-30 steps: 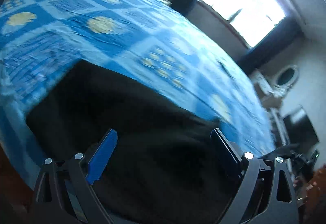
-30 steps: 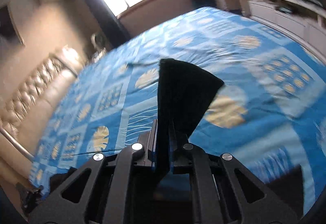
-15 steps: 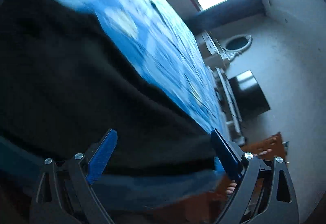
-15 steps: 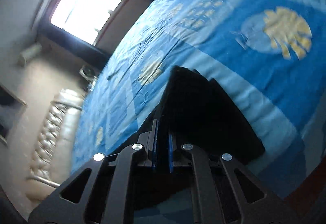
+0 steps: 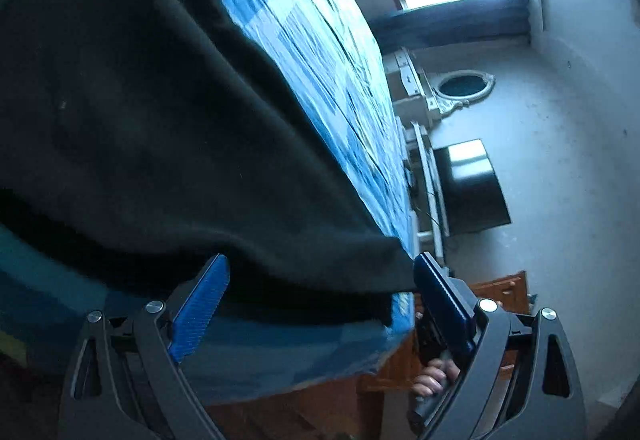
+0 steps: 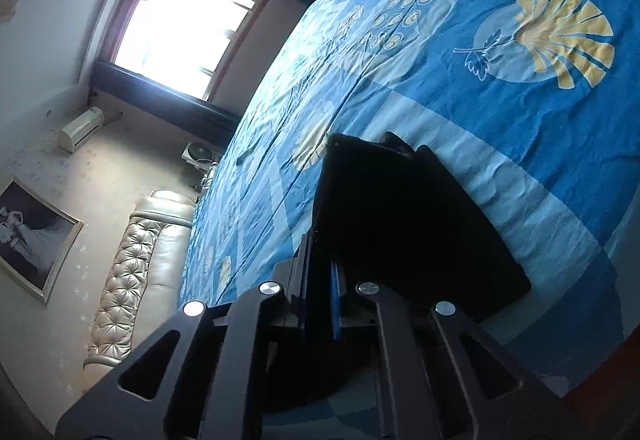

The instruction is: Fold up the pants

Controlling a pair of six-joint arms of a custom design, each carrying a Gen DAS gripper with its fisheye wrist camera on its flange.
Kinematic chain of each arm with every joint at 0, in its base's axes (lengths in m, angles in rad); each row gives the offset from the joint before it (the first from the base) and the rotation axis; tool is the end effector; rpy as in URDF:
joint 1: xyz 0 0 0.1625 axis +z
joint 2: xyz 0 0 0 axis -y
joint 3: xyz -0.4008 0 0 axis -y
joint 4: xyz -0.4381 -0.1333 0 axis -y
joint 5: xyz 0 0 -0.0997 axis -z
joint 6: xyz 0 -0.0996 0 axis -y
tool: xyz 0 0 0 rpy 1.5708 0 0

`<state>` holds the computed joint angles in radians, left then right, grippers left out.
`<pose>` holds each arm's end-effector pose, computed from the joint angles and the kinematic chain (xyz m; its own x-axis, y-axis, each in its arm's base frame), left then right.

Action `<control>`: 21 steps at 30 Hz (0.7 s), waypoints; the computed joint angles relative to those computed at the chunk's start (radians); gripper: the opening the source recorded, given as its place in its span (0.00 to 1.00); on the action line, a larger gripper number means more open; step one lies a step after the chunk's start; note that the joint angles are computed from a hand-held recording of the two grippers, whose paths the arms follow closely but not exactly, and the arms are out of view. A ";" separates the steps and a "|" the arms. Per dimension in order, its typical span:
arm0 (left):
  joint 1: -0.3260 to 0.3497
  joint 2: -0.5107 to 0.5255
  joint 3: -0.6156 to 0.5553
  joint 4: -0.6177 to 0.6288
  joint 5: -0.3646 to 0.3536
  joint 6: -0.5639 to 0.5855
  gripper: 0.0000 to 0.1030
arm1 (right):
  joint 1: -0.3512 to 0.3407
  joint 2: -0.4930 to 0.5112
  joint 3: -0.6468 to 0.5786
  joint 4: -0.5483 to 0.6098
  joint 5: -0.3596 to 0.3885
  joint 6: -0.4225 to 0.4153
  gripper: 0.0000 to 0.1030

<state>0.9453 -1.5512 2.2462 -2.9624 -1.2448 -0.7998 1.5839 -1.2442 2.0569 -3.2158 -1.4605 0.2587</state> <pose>-0.1479 -0.4869 0.2743 -0.9411 -0.1755 0.2890 -0.3241 0.7116 -0.6233 0.1517 -0.5682 0.2311 -0.9620 0.0809 -0.2608 0.2454 0.6749 -0.6959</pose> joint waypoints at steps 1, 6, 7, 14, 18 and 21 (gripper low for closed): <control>-0.004 -0.019 0.011 0.020 0.015 -0.025 0.89 | -0.004 -0.001 0.002 0.000 0.006 0.001 0.08; -0.051 -0.037 0.043 0.022 0.060 -0.042 0.89 | -0.022 -0.009 0.025 -0.017 0.029 0.012 0.08; -0.052 -0.032 0.044 0.019 0.070 -0.030 0.89 | -0.023 -0.008 0.023 -0.016 0.031 0.011 0.08; -0.078 -0.024 0.039 0.035 0.074 -0.082 0.89 | -0.028 -0.011 0.029 -0.024 0.044 0.020 0.08; -0.069 0.007 0.028 0.024 0.095 -0.083 0.89 | -0.027 -0.014 0.035 -0.034 0.050 0.025 0.08; -0.042 0.030 0.018 0.002 0.073 -0.129 0.89 | -0.030 -0.023 0.043 -0.037 0.055 0.028 0.08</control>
<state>0.9038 -1.5211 2.2646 -2.9604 -1.1717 -0.9293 1.5544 -1.2674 2.1001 -3.2526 -1.4056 0.2868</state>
